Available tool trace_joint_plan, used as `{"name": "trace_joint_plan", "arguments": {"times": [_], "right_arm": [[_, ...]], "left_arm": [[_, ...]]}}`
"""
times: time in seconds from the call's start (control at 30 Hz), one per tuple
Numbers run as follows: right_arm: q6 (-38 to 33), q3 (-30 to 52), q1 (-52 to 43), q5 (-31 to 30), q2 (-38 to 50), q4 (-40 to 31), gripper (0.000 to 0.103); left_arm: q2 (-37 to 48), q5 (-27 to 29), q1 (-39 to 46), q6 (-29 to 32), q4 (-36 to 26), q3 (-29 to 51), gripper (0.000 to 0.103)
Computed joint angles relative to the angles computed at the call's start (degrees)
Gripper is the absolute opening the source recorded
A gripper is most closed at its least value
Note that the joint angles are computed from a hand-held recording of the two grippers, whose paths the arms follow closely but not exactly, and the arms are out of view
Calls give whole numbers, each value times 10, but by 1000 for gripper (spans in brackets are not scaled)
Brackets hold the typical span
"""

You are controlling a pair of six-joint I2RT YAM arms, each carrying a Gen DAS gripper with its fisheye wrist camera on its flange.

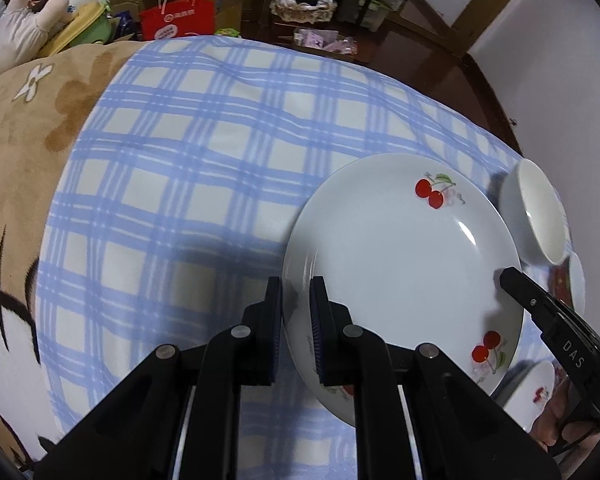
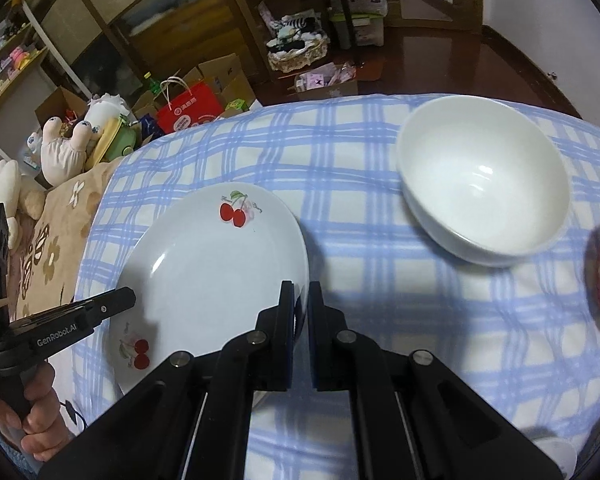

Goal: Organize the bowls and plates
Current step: 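Lift the third cherry plate off the cloth with both tools, then carry the third cherry plate over the stacked plates with both tools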

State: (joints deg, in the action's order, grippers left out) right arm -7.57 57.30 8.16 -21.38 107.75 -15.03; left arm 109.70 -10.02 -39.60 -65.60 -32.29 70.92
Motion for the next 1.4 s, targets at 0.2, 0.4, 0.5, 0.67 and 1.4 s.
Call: {"name": "trace_joint_plan", "arguments": {"times": [0.2,0.4,0.5,0.67,1.4], "right_arm": [[-15,-53,-23,3,-61,3,7],[-23,-88,-50,-8,-102,-3,7],[-33,-111,-63,-10,-132,-7,7],[-70,-143,-92,-3,-185,-28,7],[-246,-159,-381,-98,-271,-178,7]], "left_arm": [[1,-39,-37,-18,-29,30,13],[-13,-32,-61,-38,-19,15,13],[-9,-40,-80,-52,-35,27,13],[21,-37,-107,-65,-80,79,13],[82,-72,-223,-18,-112,249,13]]}}
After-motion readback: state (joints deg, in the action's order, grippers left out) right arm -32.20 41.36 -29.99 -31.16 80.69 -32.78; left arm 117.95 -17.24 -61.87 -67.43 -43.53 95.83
